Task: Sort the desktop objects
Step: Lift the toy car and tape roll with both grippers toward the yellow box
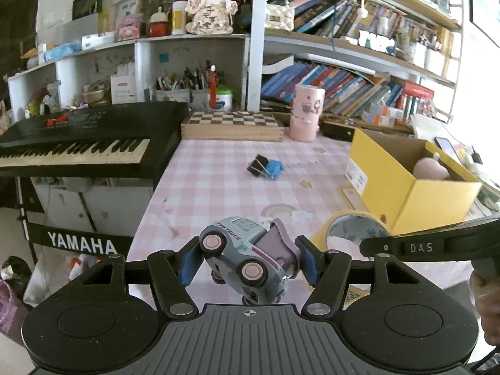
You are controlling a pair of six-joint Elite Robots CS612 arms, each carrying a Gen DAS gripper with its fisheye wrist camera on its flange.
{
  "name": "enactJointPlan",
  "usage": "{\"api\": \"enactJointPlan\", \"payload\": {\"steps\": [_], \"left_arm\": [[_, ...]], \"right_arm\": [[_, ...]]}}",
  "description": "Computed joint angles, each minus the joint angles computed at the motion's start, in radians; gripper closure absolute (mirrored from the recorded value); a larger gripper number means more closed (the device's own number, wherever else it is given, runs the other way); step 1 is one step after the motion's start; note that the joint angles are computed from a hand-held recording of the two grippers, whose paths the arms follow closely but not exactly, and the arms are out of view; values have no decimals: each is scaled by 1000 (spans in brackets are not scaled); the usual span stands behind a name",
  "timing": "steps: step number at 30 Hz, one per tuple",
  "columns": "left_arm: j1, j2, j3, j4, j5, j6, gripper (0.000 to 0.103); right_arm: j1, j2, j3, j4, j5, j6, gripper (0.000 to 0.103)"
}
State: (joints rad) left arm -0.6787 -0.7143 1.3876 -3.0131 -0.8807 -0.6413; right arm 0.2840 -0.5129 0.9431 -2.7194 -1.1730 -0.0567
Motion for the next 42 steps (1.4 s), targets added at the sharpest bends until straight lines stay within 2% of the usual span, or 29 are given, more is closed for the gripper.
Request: {"api": "enactJointPlan", "payload": {"steps": [6, 11, 20, 27, 34, 42], "left_arm": [[-21, -18, 44, -28, -26, 22, 40], [-22, -14, 42, -58, -99, 50, 40], [-18, 28, -22, -113, -239, 193, 40], [-18, 56, -71, -123, -320, 274, 40], [-17, 72, -103, -111, -344, 289, 40], [-18, 96, -152, -93, -359, 305, 40]], "right_arm": [[-4, -62, 134, -76, -8, 36, 94], [-10, -107, 227, -128, -48, 67, 94], [-23, -163, 336, -193, -165, 166, 94], [-33, -188, 388, -227, -233, 239, 93], [-41, -196, 404, -230, -260, 276, 93], [-53, -193, 393, -220, -263, 267, 93]]}}
